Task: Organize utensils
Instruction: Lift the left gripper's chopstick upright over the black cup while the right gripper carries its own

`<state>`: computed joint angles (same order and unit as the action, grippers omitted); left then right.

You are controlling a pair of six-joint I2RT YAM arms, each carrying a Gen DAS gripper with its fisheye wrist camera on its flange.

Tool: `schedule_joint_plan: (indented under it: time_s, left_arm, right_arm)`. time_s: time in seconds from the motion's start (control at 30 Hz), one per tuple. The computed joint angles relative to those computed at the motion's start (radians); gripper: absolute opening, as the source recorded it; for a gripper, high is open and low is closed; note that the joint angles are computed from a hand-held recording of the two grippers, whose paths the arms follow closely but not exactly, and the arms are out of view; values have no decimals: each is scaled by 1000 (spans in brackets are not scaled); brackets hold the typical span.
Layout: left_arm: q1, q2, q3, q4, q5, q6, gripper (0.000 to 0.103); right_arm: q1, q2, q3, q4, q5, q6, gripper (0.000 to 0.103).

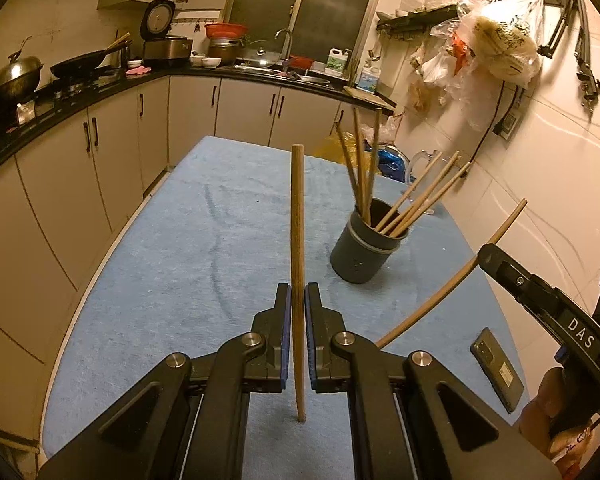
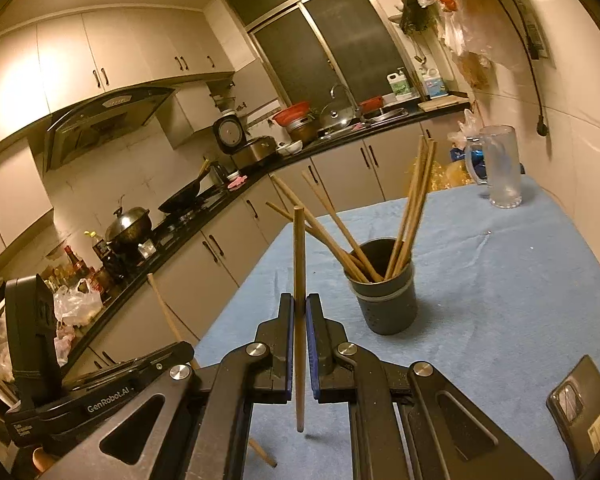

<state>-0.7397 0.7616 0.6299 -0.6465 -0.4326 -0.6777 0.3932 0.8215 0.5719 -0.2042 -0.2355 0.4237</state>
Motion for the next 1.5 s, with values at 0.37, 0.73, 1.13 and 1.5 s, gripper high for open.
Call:
schedule_joint_plan:
  time_s: [0.37, 0.73, 1.13, 1.5]
  left_arm:
    - [-13, -21, 25, -33, 25, -15, 6]
    - [-139, 27, 88, -70, -60, -65, 6]
    - [-200, 69, 127, -96, -115, -80, 6]
    - [-158, 82, 129, -69, -77, -32, 6]
  right_arm:
    - [-161, -158, 1, -147, -76, -23, 7]
    - [-409, -270, 29, -285, -247, -98, 7]
    - [-511, -300, 56, -335, -333, -124, 7]
    - [-512, -289, 60, -331, -328, -125, 7]
